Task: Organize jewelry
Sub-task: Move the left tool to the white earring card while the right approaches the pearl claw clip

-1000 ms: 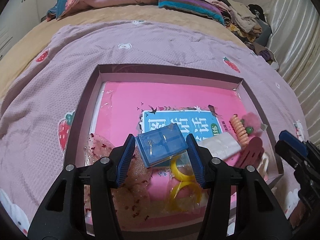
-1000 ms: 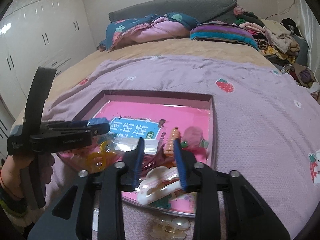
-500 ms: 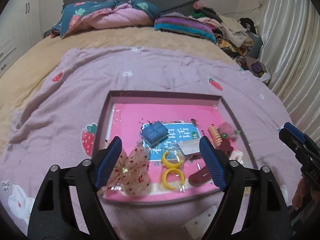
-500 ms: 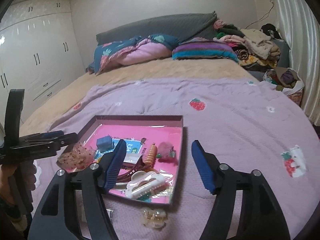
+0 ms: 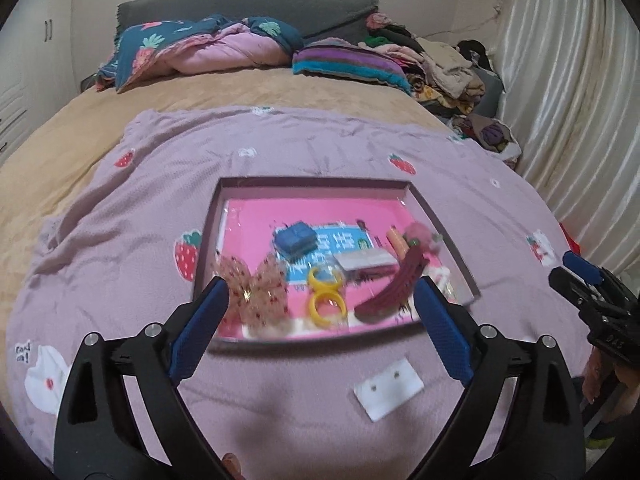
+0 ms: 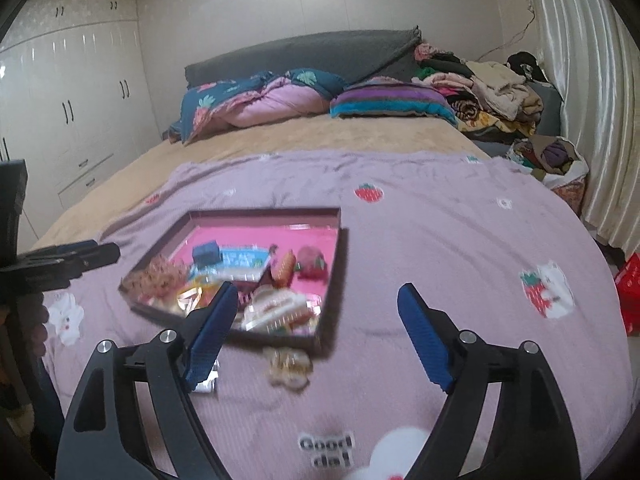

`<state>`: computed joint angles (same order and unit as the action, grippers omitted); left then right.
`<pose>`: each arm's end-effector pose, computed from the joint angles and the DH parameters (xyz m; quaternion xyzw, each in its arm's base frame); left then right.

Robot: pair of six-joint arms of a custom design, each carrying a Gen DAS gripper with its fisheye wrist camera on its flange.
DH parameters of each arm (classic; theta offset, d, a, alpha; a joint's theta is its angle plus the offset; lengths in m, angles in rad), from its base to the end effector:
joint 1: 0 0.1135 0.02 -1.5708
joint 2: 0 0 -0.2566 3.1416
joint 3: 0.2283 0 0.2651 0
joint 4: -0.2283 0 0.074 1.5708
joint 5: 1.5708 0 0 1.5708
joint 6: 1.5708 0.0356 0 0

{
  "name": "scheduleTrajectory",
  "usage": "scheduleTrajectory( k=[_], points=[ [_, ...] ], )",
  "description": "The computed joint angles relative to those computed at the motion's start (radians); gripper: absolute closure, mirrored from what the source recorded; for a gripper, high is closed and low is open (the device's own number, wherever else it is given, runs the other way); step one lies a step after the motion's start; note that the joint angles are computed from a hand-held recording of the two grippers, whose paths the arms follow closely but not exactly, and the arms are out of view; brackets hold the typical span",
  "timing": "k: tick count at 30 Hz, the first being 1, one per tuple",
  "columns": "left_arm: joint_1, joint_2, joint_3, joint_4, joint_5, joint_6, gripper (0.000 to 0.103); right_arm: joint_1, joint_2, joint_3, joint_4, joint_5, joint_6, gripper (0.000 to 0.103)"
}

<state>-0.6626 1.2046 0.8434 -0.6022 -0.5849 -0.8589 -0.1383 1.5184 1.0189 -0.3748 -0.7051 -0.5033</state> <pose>0.2092 -0.1383 0.2328 -0.1753 0.9009 0.0018 0.3971 0.3269 -0.0222 0.2212 -0.2760 0.8461 0.2070 0.4063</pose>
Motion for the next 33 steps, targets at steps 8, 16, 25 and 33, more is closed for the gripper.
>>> scheduleTrajectory(
  k=[8, 16, 25, 33],
  points=[
    [-0.098, 0.031, -0.074, 0.03, 0.005, -0.055, 0.016, -0.007, -0.037, -0.091, -0.033, 0.037, -0.075, 0.022],
    [-0.164, 0.119, -0.088, 0.081, 0.026, -0.036, 0.017, 0.004, -0.06, -0.124, -0.036, 0.055, -0.091, 0.022],
    [-0.193, 0.271, -0.062, 0.172, 0.028, 0.096, 0.017, 0.032, 0.026, -0.096, -0.038, 0.099, -0.083, 0.022],
    [-0.116, 0.365, -0.07, 0.321, 0.13, 0.204, 0.017, 0.087, 0.138, -0.037, -0.061, 0.116, -0.058, 0.022]
  ],
)
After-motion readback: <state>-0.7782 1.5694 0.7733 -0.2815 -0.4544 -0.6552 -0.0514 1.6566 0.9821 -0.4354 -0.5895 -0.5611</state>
